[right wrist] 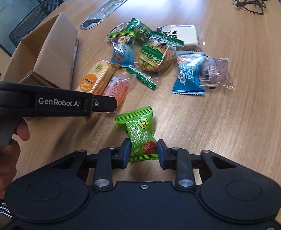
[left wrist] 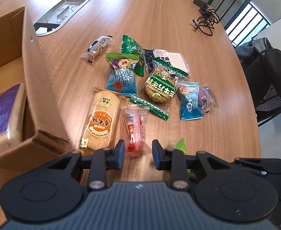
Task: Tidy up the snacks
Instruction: 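Grasp the red-filled clear pack with the left tool while the right tool grasps the green candy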
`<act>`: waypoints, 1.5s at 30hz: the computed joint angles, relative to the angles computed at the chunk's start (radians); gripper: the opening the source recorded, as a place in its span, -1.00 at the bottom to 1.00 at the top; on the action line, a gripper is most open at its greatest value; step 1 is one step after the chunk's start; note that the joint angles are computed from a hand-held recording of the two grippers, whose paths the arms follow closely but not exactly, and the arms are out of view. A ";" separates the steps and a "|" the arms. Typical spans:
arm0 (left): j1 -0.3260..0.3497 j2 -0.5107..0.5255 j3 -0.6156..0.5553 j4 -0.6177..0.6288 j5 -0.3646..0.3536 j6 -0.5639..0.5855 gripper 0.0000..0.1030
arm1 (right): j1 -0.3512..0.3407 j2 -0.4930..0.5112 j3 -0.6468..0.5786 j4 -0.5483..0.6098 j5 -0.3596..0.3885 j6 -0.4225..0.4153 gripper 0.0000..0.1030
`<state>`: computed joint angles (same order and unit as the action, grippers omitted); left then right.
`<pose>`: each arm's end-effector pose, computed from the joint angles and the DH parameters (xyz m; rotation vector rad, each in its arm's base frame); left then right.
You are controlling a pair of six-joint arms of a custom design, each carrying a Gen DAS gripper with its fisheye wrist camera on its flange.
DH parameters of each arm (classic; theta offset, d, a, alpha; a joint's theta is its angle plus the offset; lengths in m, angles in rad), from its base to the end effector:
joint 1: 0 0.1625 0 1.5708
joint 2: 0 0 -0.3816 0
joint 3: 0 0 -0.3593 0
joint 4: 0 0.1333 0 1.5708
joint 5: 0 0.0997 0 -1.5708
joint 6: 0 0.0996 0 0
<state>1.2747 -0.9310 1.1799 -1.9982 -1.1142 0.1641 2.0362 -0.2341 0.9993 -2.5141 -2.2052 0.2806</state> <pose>-0.0318 -0.7117 0.3098 0.5579 2.6264 -0.2808 0.3997 -0.6303 -0.0592 0.1618 -2.5613 0.5202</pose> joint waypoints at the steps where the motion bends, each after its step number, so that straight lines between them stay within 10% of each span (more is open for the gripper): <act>1: -0.001 0.002 0.002 -0.006 0.002 0.003 -0.42 | 0.001 -0.003 0.005 -0.004 -0.009 0.006 -0.48; 16: -0.011 0.024 0.032 -0.071 0.041 0.046 -0.40 | 0.019 -0.015 0.047 -0.031 -0.132 0.080 -0.44; 29: -0.016 0.000 0.030 -0.047 0.044 0.051 -0.65 | 0.011 0.033 -0.029 -0.032 -0.163 0.037 0.02; 35: -0.024 -0.025 0.047 -0.047 0.044 0.048 -0.65 | 0.006 0.037 -0.021 -0.062 -0.147 0.068 -0.45; 45: -0.045 -0.082 0.114 -0.081 0.058 0.028 -0.65 | 0.032 -0.018 0.091 -0.150 -0.163 0.112 -0.59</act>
<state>1.2300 -1.0125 1.2937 -2.0789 -1.0559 0.1922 2.0678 -0.2524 1.0898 -2.6638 -2.3680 0.3922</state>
